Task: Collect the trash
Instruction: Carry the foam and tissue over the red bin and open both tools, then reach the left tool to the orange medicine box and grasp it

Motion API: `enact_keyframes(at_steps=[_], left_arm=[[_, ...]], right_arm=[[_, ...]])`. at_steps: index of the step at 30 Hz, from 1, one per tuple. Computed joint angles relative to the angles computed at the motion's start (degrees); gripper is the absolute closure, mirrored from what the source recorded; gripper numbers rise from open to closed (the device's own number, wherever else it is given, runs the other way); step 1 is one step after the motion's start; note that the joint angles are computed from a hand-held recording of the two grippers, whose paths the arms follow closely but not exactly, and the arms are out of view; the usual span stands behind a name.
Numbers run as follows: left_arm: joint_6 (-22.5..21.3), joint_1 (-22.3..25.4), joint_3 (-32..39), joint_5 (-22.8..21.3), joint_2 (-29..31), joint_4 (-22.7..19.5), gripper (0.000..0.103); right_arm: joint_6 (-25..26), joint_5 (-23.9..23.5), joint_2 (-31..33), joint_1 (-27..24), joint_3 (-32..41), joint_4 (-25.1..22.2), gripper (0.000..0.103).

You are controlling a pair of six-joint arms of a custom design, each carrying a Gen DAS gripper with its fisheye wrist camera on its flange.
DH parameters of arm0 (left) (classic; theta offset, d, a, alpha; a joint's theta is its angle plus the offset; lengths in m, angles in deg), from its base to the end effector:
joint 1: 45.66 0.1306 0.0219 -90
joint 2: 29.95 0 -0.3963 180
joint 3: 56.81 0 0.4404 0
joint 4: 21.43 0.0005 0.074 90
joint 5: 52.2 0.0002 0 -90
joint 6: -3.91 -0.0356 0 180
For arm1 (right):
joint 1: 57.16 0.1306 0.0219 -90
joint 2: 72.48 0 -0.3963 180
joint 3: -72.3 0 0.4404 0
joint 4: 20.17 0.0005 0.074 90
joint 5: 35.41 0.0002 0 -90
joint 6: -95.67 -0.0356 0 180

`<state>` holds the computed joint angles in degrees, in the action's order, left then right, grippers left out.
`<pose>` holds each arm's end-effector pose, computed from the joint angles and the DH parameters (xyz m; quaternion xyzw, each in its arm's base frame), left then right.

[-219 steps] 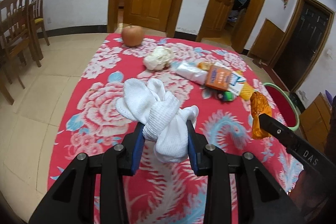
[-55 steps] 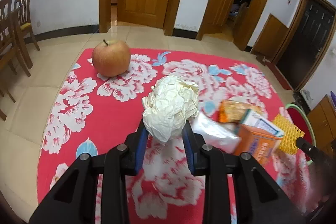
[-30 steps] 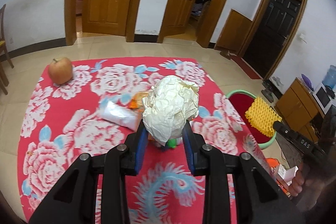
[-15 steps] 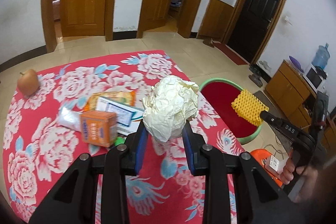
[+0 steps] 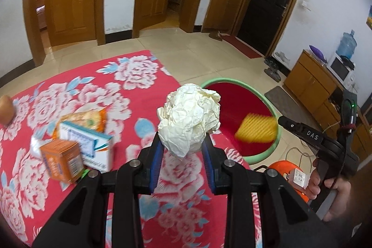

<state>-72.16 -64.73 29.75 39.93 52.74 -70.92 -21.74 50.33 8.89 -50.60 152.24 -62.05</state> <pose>0.4600 -0.1610 0.4749 0.0485 0.9245 -0.1237 0.3572 0.4788 0.0572 0.4362 0.1515 0.9050 0.1483 0.3688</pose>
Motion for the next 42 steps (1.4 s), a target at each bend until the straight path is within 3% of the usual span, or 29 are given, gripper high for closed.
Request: enact_keyframes(at_steps=[20, 25, 42], left_arm=[[-1.39, -4.73, 10.79, 0.24, 14.31, -1.54, 0.067], [-0.68, -4.94, 10.11, 0.79, 13.74, -0.21, 0.046], [0.52, -3.44, 7.28, -0.89, 7.14, -1.23, 0.046]], right_arm=[[0.71, -1.44, -2.19, -3.32, 0.83, -0.58, 0.064], [1.05, -1.22, -1.78, -3.06, 1.28, -0.81, 0.058], [0.80, -1.96, -3.55, -0.72, 0.91, -0.82, 0.047]])
